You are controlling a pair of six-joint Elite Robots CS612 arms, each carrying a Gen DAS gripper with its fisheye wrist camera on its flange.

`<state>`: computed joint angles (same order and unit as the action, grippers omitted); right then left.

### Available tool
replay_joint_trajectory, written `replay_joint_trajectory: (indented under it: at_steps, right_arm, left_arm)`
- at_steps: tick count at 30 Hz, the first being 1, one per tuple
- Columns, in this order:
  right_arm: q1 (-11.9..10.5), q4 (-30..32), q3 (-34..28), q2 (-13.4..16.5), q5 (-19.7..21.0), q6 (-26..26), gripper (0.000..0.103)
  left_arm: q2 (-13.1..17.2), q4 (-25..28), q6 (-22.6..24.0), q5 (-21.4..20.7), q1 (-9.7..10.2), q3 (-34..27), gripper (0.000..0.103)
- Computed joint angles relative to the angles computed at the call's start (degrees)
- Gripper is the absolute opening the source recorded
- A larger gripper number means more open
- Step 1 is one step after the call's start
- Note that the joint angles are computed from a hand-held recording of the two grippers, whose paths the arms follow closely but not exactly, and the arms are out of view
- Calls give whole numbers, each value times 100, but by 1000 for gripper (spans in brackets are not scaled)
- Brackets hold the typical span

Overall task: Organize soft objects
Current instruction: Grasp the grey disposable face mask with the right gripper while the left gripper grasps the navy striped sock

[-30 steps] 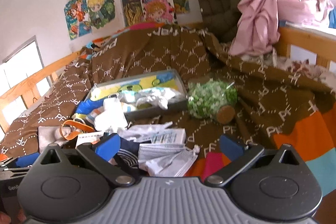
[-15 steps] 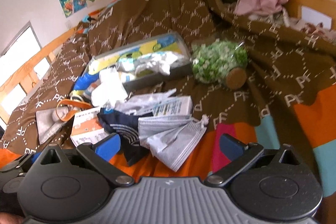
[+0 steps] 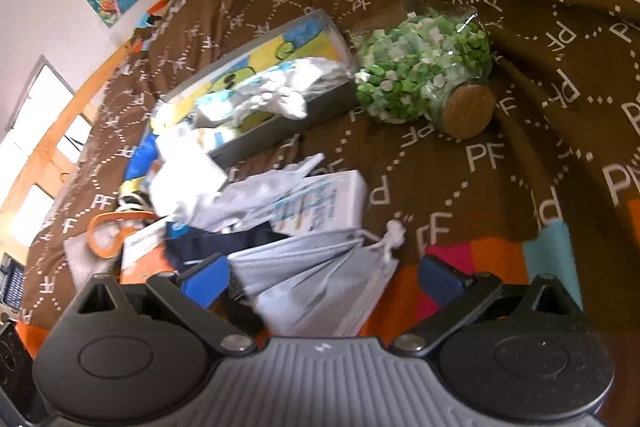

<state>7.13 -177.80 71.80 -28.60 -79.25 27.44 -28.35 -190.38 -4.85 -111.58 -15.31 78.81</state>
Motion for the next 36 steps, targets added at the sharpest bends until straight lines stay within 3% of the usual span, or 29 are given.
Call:
replay_joint_trajectory:
  at_steps: [6, 15, 22, 25, 26, 30, 36]
  right_arm:
    - [-57, 312, -236, 139, 413, 25, 98]
    - [-117, 423, -316, 215, 792, 345, 82]
    - [-88, 559, -317, 201, 703, 303, 54]
    - [-65, 620, -322, 192, 659, 195, 43]
    - [-60, 618, -319, 190, 632, 187, 39]
    - [-70, 574, -285, 177, 677, 201, 27]
    - [-73, 419, -222, 159, 638, 239, 12]
  left_arm:
    - [241, 341, -428, -438, 49, -423, 99]
    - [513, -30, -1545, -573, 96, -751, 84]
    - [637, -284, -2487, -640, 144, -900, 71]
    - [658, -220, -2533, -619, 124, -943, 58]
    - [676, -202, -2586, -639, 122, -974, 50]
    - [790, -112, -3014, -884, 155, -1141, 29]
    - [905, -261, -3354, -1005, 171, -1259, 29]
